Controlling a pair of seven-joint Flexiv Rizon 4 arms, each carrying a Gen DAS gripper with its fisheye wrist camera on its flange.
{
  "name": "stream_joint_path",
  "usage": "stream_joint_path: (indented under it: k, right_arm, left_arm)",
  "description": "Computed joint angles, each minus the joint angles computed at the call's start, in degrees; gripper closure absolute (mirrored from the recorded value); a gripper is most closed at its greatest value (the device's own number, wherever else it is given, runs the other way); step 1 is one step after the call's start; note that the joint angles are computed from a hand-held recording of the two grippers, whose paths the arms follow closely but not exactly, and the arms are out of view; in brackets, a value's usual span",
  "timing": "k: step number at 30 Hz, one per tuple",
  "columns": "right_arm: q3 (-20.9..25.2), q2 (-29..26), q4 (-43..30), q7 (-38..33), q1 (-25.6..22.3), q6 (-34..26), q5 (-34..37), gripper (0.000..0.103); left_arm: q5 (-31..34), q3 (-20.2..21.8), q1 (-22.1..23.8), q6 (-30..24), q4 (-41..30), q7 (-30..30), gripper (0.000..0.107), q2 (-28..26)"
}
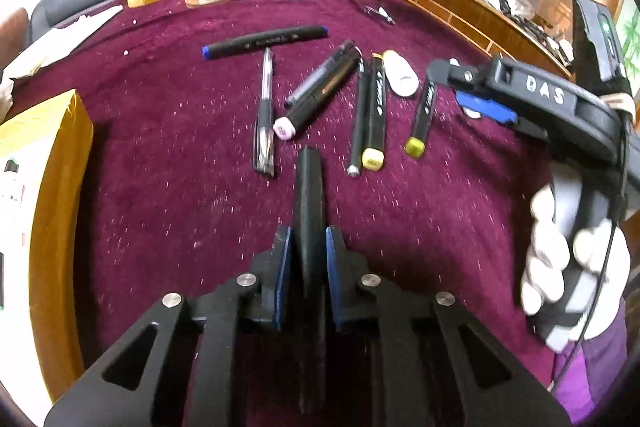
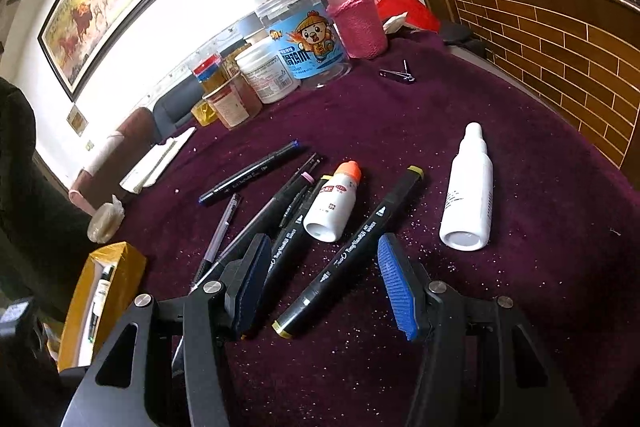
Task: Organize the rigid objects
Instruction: 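Grasp a black marker with the left tool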
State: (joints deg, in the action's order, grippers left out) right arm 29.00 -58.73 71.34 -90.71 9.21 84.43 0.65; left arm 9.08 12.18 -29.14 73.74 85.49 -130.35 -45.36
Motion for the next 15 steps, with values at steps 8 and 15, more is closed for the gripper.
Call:
stream_joint_path:
  k: [8, 15]
  right_arm:
    - [-5.23, 0.73, 0.52, 4.72, 2.69, -1.07, -0.66, 0.053]
    - [-22.39, 2.6, 0.85, 17.0, 14.13, -6.67, -6.63, 0.053]
  left_arm:
    - [-4.42, -5.85, 4.45, 13.28, 9.68, 1.74, 0.094, 2.94]
    - [-8.83, -4.84, 2.98, 25.99, 19.27, 1.84, 0.094, 7.24]
